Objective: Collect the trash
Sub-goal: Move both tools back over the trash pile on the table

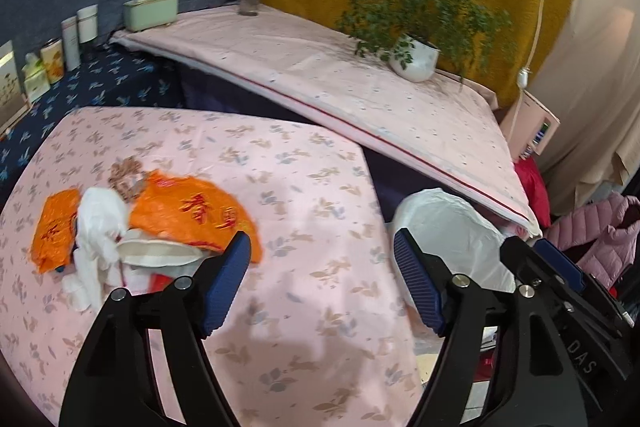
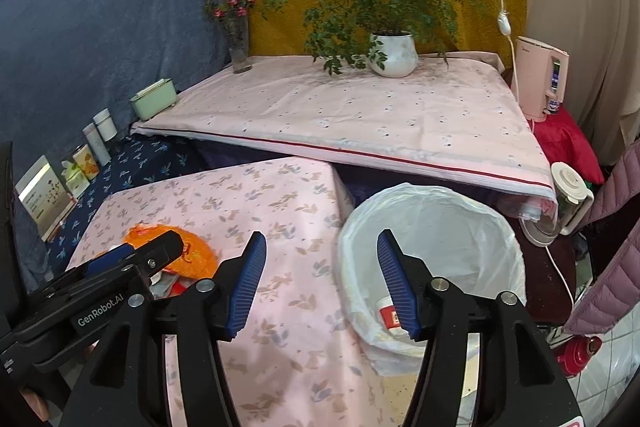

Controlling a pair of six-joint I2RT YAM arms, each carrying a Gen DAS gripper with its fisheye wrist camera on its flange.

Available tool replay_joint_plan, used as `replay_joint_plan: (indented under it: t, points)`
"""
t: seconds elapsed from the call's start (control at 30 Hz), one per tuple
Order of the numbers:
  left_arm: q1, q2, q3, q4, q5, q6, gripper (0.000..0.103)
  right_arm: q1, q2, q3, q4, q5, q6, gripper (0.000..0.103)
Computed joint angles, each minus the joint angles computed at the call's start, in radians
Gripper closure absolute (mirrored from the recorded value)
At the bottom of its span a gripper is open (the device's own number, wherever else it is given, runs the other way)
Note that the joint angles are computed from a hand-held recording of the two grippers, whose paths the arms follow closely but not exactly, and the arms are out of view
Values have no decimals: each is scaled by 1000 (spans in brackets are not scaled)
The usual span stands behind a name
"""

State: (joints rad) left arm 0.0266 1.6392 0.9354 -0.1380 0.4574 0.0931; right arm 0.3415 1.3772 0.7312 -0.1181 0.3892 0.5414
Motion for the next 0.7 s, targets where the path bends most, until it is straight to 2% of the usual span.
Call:
replay_joint_plan:
  t: [0.33,0.7]
  points:
    - [196,123,32,17,-5,50,33,118,146,91,9,7,56,47]
    - [364,360,145,-5,-10,105,33,232,374,212,40,-40,124,47]
